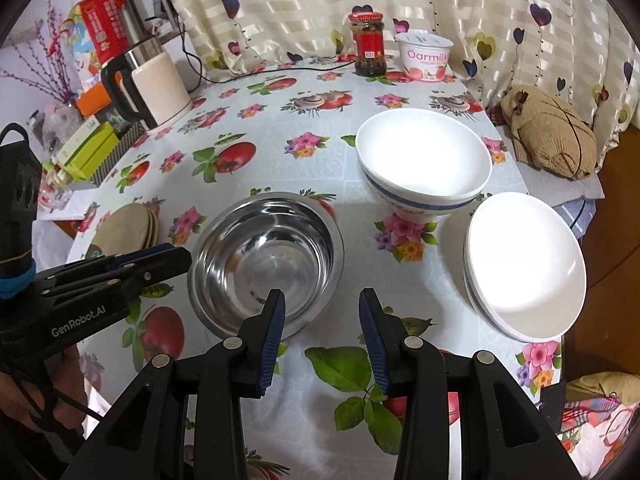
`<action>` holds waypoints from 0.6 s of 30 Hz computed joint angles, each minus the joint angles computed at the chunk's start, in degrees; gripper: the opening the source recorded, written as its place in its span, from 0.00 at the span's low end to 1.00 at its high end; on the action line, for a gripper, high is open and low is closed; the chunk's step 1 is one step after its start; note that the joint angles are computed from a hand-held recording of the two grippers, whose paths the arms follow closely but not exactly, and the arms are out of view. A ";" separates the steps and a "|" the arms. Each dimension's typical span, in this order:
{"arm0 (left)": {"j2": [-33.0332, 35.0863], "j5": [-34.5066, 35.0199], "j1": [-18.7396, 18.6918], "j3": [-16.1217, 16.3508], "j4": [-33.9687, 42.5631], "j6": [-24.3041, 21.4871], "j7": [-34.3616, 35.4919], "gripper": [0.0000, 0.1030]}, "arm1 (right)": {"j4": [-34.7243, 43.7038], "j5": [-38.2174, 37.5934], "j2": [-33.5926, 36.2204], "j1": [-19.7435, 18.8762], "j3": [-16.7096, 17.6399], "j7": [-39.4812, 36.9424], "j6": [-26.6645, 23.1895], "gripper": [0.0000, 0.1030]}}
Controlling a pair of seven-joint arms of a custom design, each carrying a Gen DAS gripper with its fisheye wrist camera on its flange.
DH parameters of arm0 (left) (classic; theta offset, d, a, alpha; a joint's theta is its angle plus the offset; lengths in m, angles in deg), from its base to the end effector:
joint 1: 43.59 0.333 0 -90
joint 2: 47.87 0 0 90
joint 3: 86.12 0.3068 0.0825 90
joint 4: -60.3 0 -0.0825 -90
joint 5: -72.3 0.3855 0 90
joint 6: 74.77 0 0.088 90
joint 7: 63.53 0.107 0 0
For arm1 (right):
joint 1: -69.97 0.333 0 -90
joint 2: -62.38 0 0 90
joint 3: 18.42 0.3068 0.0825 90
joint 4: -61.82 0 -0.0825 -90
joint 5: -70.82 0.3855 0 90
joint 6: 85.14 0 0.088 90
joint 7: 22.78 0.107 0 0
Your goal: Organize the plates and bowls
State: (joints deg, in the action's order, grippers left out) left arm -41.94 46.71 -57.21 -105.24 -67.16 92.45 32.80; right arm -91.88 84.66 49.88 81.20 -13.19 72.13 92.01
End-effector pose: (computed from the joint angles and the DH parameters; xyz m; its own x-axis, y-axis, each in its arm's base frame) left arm 0.5027 -0.2882 0.3828 -0.3275 -0.8989 0.2912 -0.8469 0.1426 -0.5122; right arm 0.4393 0.1088 0.3652 0.0244 -0.9835 -0.1791 -0.8248 0.0815 -0.5595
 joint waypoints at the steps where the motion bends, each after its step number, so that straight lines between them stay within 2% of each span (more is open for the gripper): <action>1: -0.01 -0.16 0.02 -0.07 -0.01 -0.02 0.10 0.21 | 0.00 -0.06 0.00 -0.06 0.03 0.05 -0.02 0.37; 18: -0.88 -3.21 -0.22 -0.21 0.06 0.62 2.26 0.21 | 0.82 -0.75 0.07 -0.68 0.16 -0.24 0.01 0.37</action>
